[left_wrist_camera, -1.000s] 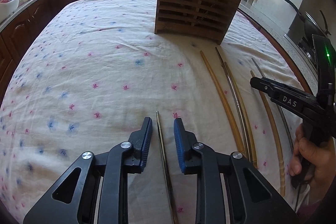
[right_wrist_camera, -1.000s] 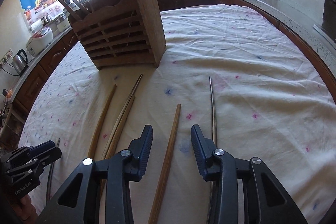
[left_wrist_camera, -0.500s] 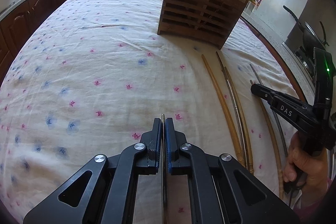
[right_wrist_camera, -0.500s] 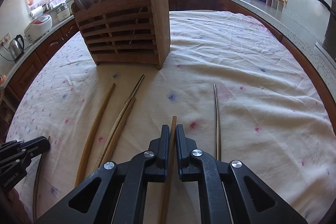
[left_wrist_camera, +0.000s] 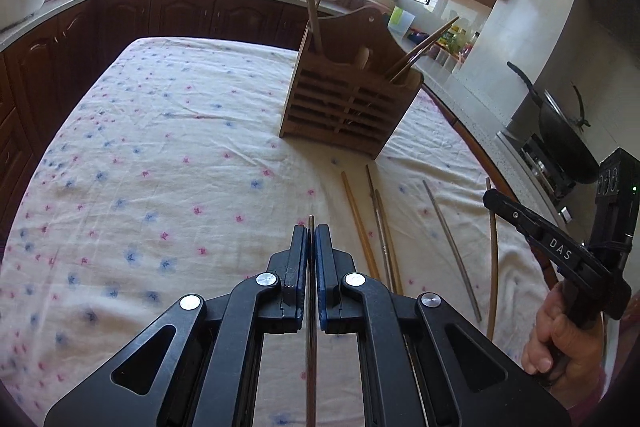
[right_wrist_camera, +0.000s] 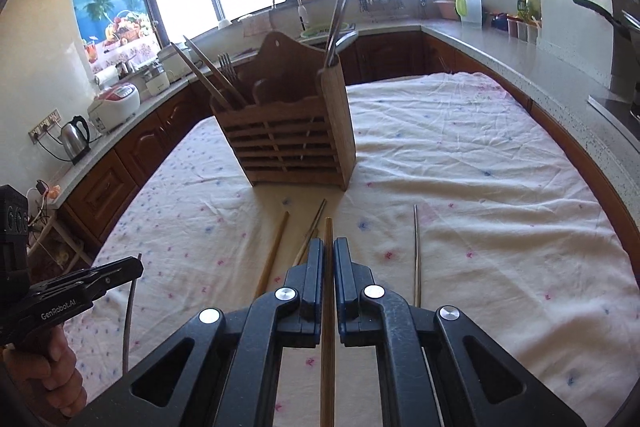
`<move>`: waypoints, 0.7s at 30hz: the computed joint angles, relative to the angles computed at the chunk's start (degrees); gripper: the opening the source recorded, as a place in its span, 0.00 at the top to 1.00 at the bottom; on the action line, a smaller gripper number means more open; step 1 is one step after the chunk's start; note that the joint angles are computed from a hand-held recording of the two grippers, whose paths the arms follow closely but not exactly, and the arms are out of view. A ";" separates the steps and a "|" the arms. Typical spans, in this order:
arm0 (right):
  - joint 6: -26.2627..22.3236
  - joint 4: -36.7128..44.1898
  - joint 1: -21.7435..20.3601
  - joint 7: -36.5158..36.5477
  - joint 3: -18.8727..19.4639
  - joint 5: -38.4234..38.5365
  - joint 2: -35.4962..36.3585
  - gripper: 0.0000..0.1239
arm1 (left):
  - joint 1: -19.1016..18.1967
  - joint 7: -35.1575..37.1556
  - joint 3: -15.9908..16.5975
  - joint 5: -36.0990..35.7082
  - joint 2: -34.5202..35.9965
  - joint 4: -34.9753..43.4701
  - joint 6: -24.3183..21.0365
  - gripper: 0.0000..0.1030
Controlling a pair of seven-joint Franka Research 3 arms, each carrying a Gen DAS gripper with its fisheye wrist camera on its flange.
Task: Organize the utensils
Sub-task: 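Lift both held chopsticks upright and carry them over the wooden holder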
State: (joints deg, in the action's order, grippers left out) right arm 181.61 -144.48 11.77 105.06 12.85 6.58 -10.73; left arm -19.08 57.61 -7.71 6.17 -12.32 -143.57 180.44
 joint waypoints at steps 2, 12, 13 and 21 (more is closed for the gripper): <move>0.84 -0.66 3.34 -1.91 -2.81 2.23 -1.73 0.96 | -0.61 0.15 0.64 -0.33 -1.69 -0.77 0.92 0.97; 5.36 -2.46 8.02 -7.44 -5.34 8.25 -8.66 0.96 | -3.53 0.24 4.47 0.88 -8.44 -3.26 4.46 0.97; 5.81 -2.56 8.35 -7.96 -5.66 8.64 -9.14 0.96 | -4.15 0.35 5.25 1.12 -8.87 -3.37 4.76 0.97; 8.26 -1.93 7.03 -10.06 -4.42 10.91 -10.68 0.96 | 0.32 -2.06 2.16 4.20 -10.25 -2.71 6.80 0.97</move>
State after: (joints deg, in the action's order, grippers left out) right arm 189.87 -146.41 18.80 94.99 8.43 17.49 -21.41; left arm -18.76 55.55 -5.55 10.38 -22.57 -146.28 187.25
